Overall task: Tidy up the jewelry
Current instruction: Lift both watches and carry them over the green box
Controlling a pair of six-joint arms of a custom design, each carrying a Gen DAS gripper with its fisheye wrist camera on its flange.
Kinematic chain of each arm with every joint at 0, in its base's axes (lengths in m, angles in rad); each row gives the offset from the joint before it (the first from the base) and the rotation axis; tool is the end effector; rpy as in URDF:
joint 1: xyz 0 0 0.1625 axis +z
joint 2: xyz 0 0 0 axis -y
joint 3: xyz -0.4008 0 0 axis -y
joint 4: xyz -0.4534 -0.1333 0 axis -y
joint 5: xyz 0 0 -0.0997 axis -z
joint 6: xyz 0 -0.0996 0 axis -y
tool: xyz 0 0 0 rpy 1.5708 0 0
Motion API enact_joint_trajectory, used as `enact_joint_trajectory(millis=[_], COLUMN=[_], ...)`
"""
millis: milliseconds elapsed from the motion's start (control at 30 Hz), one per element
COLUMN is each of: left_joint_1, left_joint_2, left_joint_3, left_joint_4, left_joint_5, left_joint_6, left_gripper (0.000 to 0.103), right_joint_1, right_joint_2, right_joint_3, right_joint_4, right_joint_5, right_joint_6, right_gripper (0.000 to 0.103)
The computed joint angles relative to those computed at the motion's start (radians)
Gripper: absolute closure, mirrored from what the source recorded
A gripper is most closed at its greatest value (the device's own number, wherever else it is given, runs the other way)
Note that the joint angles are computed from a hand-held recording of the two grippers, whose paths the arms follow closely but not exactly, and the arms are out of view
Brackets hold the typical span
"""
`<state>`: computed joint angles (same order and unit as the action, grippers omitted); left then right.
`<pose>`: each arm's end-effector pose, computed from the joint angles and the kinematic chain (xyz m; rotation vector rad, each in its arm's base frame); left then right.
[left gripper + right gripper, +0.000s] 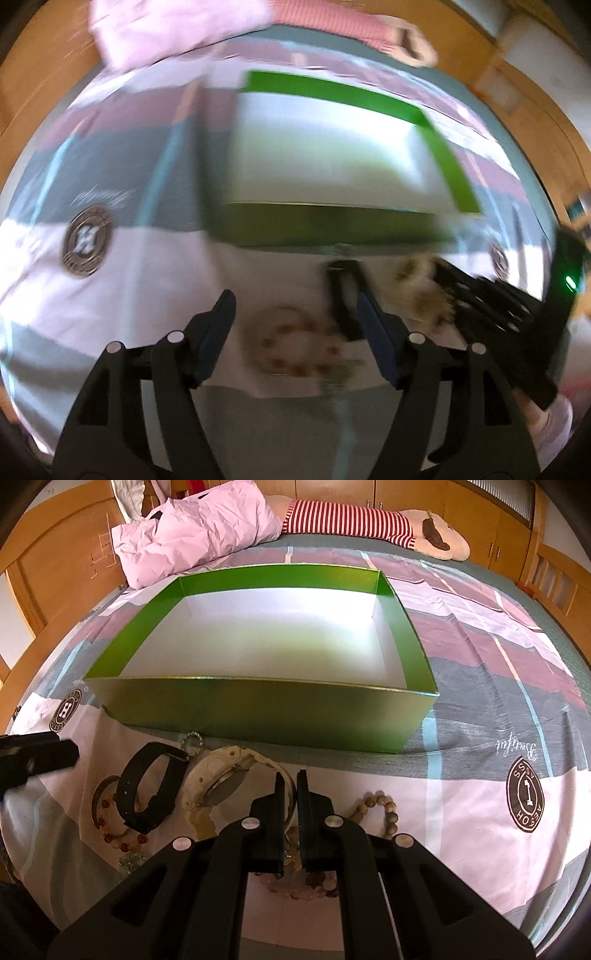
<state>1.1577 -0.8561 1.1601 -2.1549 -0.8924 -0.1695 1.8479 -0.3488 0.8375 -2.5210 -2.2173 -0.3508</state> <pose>-0.1469 -0.8228 0.2825 0.1808 2.5031 -0.5925 0.3172 -0.8472 0.0598 0.5685 -2.3700 0.5405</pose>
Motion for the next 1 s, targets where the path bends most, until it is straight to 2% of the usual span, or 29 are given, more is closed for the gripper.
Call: enact_joint_trajectory(millis=[67, 167, 267, 333, 400, 433, 500, 667, 733, 767, 800, 833, 867, 1000], left_joint_1=[-0.012, -0.016, -0.011, 0.003, 0.007, 0.007, 0.009, 0.006, 0.007, 0.008, 0.006, -0.001, -0.005, -0.021], left_joint_2=[0.014, 0.038, 0.072, 0.080, 0.070, 0.063, 0.048, 0.010, 0.008, 0.005, 0.011, 0.017, 0.019, 0.041], left_joint_3=[-0.001, -0.017, -0.058, -0.081, -0.078, -0.072, -0.062, -0.036, -0.039, -0.035, -0.037, -0.031, -0.023, -0.018], left_joint_4=[-0.013, 0.016, 0.097, 0.125, 0.115, 0.108, 0.080, 0.007, 0.017, 0.025, 0.035, 0.030, 0.019, 0.024], left_joint_5=[-0.005, 0.016, 0.058, 0.022, 0.009, 0.012, 0.009, -0.028, -0.055, -0.068, -0.072, -0.058, -0.043, -0.019], left_joint_6=[0.041, 0.040, -0.003, -0.038, -0.046, -0.046, -0.047, -0.027, -0.032, -0.034, -0.034, -0.029, -0.019, 0.048], left_gripper=[0.028, 0.028, 0.050, 0.058, 0.090, 0.096, 0.103, 0.103, 0.098, 0.082, 0.050, 0.037, 0.033, 0.032], right_joint_1=[-0.001, -0.002, -0.001, -0.001, -0.001, 0.000, -0.001, 0.001, 0.001, 0.001, 0.000, 0.000, 0.000, -0.001], right_joint_2=[0.005, 0.007, 0.010, 0.009, 0.007, 0.005, -0.004, -0.020, -0.021, -0.021, -0.021, -0.020, -0.019, -0.019], right_joint_3=[-0.011, -0.014, -0.017, -0.015, -0.011, -0.008, 0.006, 0.027, 0.029, 0.029, 0.028, 0.026, 0.023, 0.022], right_joint_4=[0.004, 0.008, 0.013, 0.008, 0.003, -0.002, -0.015, -0.036, -0.034, -0.032, -0.030, -0.027, -0.026, -0.035], right_joint_5=[-0.005, -0.010, -0.011, -0.012, -0.011, -0.009, -0.001, 0.017, 0.015, 0.013, 0.011, 0.008, 0.006, -0.004], right_joint_6=[0.006, 0.011, 0.005, -0.002, -0.008, -0.010, -0.016, -0.022, -0.020, -0.018, -0.016, -0.013, -0.010, -0.008], right_gripper=[0.097, 0.097, 0.097, 0.097, 0.097, 0.097, 0.097, 0.097, 0.097, 0.097, 0.097, 0.097, 0.097, 0.097])
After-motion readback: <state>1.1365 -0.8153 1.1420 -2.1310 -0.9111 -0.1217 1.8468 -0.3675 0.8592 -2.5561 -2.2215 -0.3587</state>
